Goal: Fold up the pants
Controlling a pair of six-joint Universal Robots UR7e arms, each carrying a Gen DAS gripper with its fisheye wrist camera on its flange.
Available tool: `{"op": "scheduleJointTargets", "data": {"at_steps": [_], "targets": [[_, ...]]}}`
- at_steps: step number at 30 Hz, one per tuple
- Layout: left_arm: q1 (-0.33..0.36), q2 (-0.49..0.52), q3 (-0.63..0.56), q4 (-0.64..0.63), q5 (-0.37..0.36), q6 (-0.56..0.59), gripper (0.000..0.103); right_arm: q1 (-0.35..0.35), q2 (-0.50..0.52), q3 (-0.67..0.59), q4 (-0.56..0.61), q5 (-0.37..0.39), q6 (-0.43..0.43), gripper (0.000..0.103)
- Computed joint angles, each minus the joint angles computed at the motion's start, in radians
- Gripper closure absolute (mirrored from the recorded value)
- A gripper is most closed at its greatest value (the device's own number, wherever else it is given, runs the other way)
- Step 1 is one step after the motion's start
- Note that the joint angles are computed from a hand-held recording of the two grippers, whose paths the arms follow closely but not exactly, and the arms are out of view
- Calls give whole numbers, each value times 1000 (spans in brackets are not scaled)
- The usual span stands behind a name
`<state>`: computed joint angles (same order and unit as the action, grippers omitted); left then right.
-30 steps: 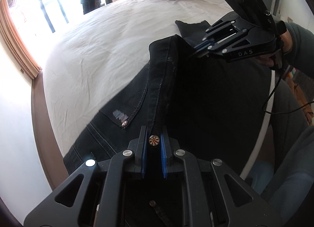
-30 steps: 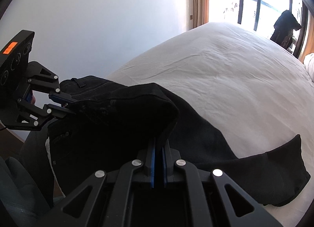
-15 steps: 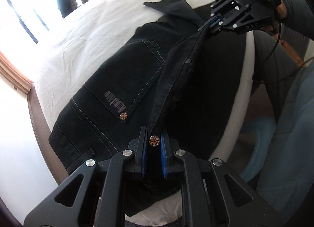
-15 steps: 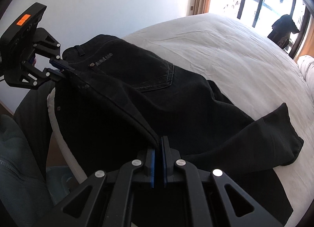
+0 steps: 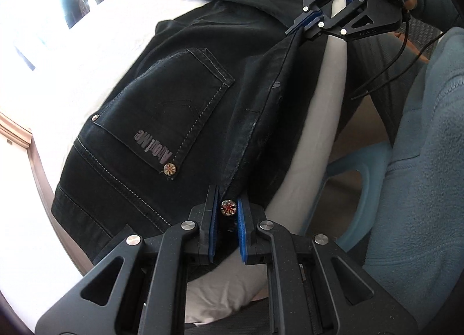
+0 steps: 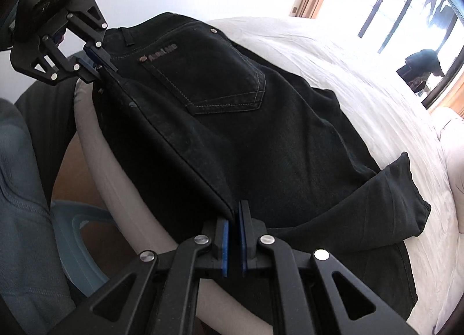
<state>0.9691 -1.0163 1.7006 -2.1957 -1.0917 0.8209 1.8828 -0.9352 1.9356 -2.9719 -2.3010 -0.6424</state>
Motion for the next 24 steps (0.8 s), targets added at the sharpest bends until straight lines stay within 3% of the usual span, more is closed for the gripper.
{"op": "scheduleJointTargets", "data": {"at_steps": [21,24], "targets": [[27,43,-53,23,8,15,92,11,16,37,7,-37,-11,96],[29,49,-45,-4,23,10,89,5,20,33,8,-34,-4,95]]}}
